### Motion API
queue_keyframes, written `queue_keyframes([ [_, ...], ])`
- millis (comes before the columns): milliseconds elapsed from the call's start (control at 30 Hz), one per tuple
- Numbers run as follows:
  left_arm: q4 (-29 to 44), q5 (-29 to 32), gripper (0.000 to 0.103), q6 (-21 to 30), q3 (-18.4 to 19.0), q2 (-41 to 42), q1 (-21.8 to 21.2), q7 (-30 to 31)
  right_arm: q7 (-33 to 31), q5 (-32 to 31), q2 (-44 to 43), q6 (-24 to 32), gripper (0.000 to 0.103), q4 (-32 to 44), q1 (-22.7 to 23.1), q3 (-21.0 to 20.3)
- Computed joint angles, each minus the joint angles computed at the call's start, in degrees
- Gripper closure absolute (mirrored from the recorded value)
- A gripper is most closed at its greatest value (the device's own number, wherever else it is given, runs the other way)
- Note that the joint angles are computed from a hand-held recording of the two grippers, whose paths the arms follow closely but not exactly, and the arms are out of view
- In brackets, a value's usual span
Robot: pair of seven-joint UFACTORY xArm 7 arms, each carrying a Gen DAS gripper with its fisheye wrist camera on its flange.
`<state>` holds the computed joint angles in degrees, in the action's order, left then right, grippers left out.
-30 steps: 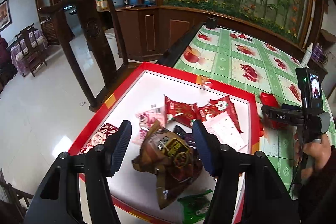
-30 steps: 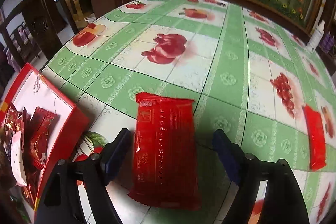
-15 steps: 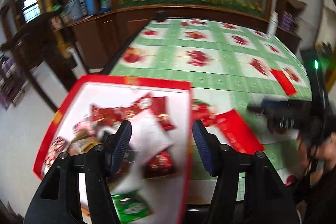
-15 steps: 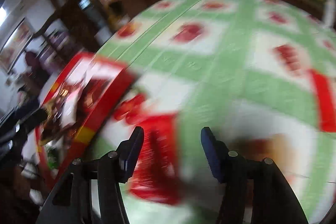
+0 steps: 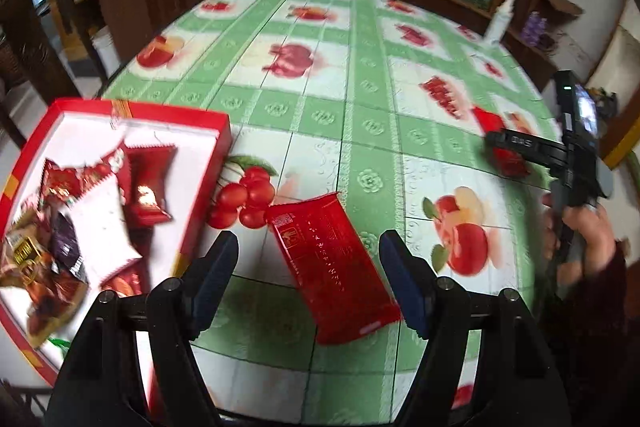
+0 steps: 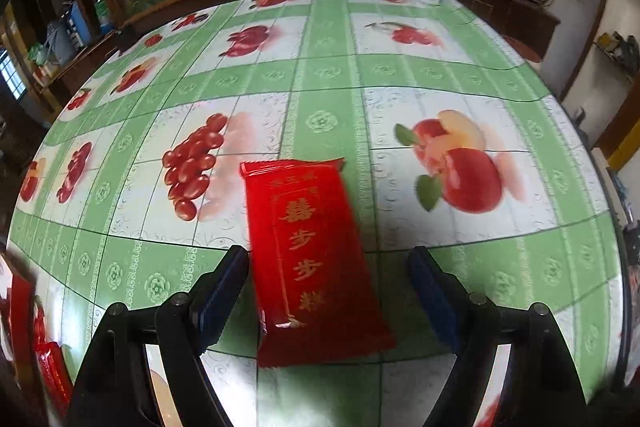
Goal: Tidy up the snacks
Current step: 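Grasp a red gold-lettered packet with the right gripper while the left grasps a red packet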
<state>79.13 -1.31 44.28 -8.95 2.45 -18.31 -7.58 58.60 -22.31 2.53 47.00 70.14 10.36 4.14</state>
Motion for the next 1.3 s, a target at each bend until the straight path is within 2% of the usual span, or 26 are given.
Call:
queue_keyframes([
  [133,1.9,2.0,0.030,3.0,-0.1,2.8,-0.9,-5.5,1.4,-3.6,0.1,-0.8,0.019,-0.9,0.4,-0.2],
  [300,2.0,6.7,0.030,3.0,0.2,4.7,-2.2,-11.0,3.0,-6.2,-0.7,-1.0,0.020,-2.2,0.2,0.0],
  [333,1.4,7.3,0.027,2.4,0.2,4.4,-2.3,-11.6,3.0,-6.1,-0.9,-1.2,0.021,-2.4,0.1,0.0],
  [433,1.1,10.9,0.019,1.9,0.1,4.9,-3.3,-13.1,3.3,-6.5,-1.2,-1.4,0.027,-2.7,0.0,0.1],
  [500,0.9,13.7,0.015,1.6,0.1,5.0,-4.0,-13.9,3.2,-6.8,-1.4,-1.8,0.035,-2.9,0.0,0.3],
  [600,-0.7,13.3,0.015,-1.5,-0.1,4.6,-3.9,-12.1,2.7,-7.3,-1.6,-2.7,0.047,-3.2,0.1,0.5],
  [733,-2.3,11.6,0.015,-5.1,-0.3,4.1,-3.4,-8.3,2.0,-6.5,-2.2,-3.6,0.047,-4.0,0.2,0.7],
  [900,-3.4,8.5,0.040,-6.7,-0.9,3.3,-3.1,-2.0,0.2,-4.3,-3.8,-4.0,0.047,-5.3,1.2,2.1],
  [1067,-4.1,4.4,0.052,-7.1,-1.3,2.5,-2.7,4.3,-4.1,0.0,-6.5,-3.8,0.047,-7.3,3.8,4.5],
  [1300,-5.3,-7.1,0.056,-6.3,-1.1,1.0,-0.9,14.3,-3.8,1.8,-12.0,-2.5,0.048,-11.8,6.0,7.6],
])
